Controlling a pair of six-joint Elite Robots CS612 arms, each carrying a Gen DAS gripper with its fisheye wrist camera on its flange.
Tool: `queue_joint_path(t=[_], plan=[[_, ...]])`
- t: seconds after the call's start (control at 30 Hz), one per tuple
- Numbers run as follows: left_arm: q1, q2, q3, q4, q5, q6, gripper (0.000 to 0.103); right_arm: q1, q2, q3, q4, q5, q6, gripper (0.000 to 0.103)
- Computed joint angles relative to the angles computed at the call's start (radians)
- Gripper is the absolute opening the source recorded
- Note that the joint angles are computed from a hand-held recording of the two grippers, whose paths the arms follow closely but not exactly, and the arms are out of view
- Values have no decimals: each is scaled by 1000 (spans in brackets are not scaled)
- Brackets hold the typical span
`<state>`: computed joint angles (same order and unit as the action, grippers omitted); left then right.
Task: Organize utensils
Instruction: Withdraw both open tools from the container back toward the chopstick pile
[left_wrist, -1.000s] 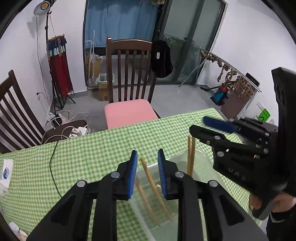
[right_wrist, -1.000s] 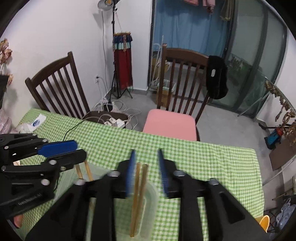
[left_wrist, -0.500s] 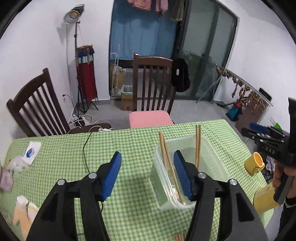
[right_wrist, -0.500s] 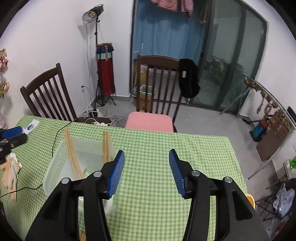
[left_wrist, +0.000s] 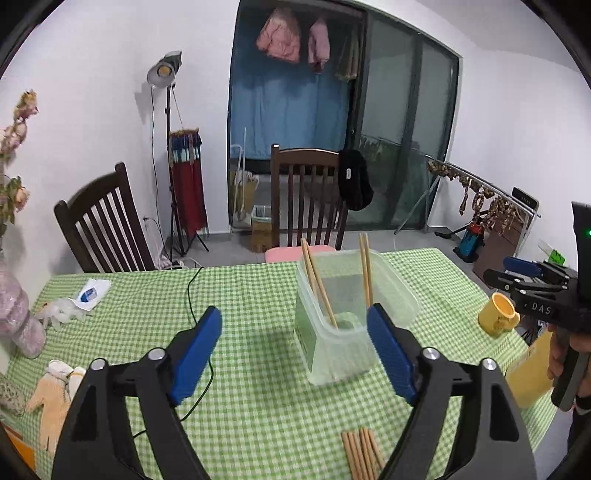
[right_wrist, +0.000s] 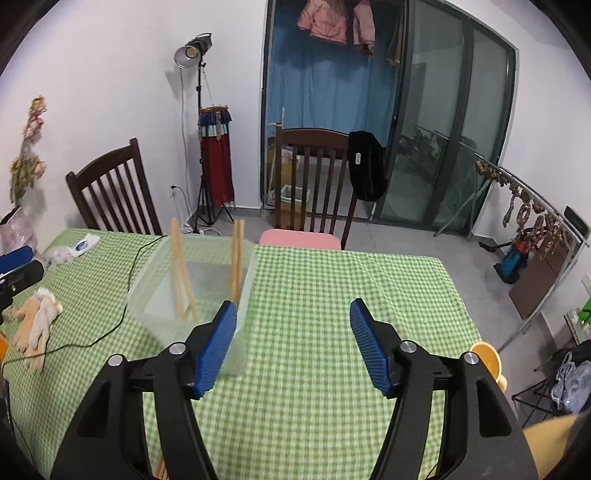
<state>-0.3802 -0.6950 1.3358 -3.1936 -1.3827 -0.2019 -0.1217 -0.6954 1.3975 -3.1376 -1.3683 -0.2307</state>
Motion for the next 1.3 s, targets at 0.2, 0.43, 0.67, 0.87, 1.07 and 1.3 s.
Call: queue_joint_path(t=[0.2, 0.43, 0.67, 0.87, 1.07, 1.3], plan=[[-24, -40, 139, -137, 39, -38, 90, -1, -34, 120, -149, 11, -38, 69], [-54, -54, 295, -369, 98, -28, 95, -20, -62, 244, -326, 81, 11, 73], [-97, -61, 425, -541, 188, -15, 95, -23, -64, 357, -510, 108, 37, 81], [-122, -38, 499, -709, 133, -1, 95, -18, -43, 435, -652, 103, 48, 85], [-150, 14, 538, -876, 136, -27, 95, -7, -9, 490, -736, 75, 44, 85], [-211, 62, 584, -960, 289, 33, 95, -5, 12, 558, -826, 39, 18, 85]])
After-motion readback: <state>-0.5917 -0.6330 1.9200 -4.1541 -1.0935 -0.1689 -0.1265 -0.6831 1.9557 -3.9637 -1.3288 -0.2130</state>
